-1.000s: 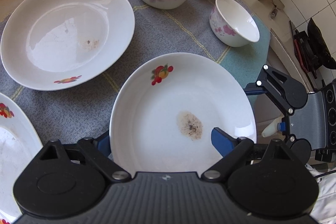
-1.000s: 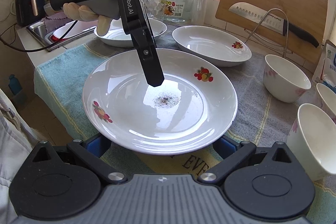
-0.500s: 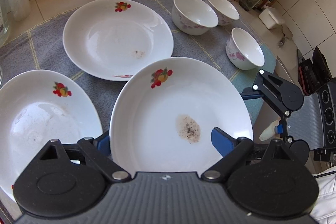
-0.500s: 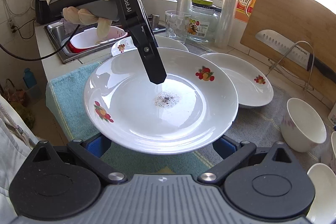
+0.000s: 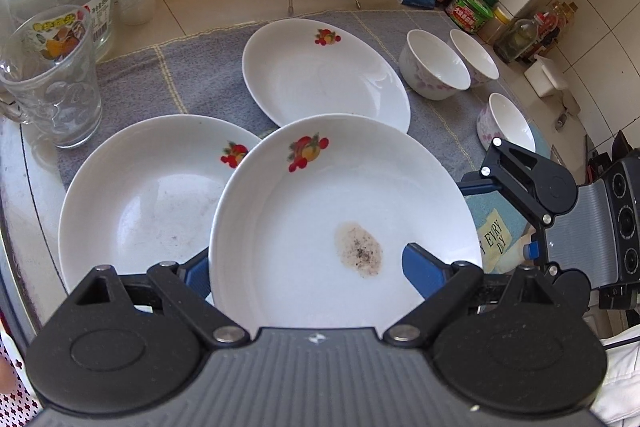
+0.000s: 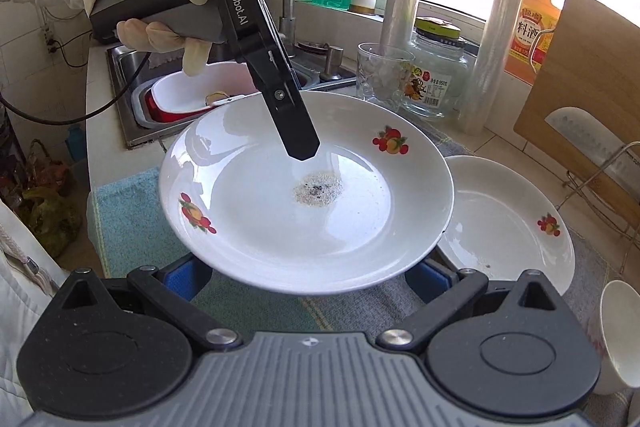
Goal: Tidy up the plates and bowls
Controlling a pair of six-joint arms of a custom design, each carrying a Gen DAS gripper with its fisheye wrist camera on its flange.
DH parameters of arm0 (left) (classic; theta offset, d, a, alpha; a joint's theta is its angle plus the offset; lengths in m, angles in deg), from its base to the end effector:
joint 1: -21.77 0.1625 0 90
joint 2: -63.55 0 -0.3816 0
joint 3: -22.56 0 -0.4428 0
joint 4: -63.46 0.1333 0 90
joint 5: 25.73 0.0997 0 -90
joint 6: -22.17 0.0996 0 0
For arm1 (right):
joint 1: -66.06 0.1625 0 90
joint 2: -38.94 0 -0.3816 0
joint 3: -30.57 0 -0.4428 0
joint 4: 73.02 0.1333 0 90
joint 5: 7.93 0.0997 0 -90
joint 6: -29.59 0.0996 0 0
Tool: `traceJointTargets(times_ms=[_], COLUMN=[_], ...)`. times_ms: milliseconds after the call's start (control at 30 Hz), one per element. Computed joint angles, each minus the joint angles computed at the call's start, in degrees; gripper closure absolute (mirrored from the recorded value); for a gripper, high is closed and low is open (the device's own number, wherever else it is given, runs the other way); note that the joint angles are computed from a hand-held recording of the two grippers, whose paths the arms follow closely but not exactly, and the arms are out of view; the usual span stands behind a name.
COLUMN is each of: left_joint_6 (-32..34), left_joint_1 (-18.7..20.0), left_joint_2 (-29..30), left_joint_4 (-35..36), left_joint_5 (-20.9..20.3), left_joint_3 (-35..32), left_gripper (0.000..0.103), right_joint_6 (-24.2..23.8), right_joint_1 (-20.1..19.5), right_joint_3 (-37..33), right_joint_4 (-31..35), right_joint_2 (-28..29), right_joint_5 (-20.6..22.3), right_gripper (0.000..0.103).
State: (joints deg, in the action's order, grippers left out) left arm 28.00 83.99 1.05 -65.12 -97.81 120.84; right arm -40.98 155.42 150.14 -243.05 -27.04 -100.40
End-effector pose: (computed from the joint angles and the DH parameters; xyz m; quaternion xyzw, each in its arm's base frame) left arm -0.1531 -0.6423 0.1523 0.2819 0.9464 -0.0533 0.1483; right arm 0.1228 -0.5531 0.1100 0.5537 -0.8004 0.1737 0.1502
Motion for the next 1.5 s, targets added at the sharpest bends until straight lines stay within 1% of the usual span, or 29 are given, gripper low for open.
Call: traceJointTargets(times_ms=[367, 533, 667, 833, 933, 1067, 1333, 1500], left_joint_6=[3.6, 5.1, 5.5, 5.2, 4.3, 2.8, 0.1, -1.0], left_joint_1=[4.2, 5.9, 6.6, 7.2, 7.5, 7.3, 7.2, 7.1], left_joint_2=[-0.6, 0.0, 0.5, 1.0, 1.2, 1.5, 1.5, 1.4], left_joint_4=[1.1, 2.0, 1.9, 0.4, -0.3, -0.9, -0.4, -0.4], left_joint_5=[-2.2, -3.9, -4.1, -4.1, -3.8, -2.0, 0.2, 1.1], left_joint_3=[-2.2, -3.7, -4.3, -4.4, -4.5, -4.3, -4.1, -4.1], left_gripper=[0.01, 0.01, 0.01, 0.01, 0.01, 0.01, 0.01, 0.01], right_joint_6=[4.2, 6.2, 7.3, 7.7, 7.1, 6.2, 5.3, 4.8], right_joint_1=[3.3, 4.1, 4.5, 4.6, 4.3, 4.0, 3.0, 2.6], right_joint_3=[-4.2, -5.5, -6.6, -8.3, -9.1, -10.5, -12.9, -14.2], right_joint_4=[-0.9, -0.9, 0.0, 1.7, 2.9, 5.1, 9.1, 10.8], right_joint_2=[6.2, 7.8, 8.6, 9.4, 9.7, 9.9, 10.5, 11.2], right_joint_5=[-3.1, -4.7, -5.5, -5.5, -4.7, -3.5, -1.3, -0.8], right_gripper=[0.0, 0.0, 0.0, 0.0, 0.0, 0.0, 0.0, 0.0])
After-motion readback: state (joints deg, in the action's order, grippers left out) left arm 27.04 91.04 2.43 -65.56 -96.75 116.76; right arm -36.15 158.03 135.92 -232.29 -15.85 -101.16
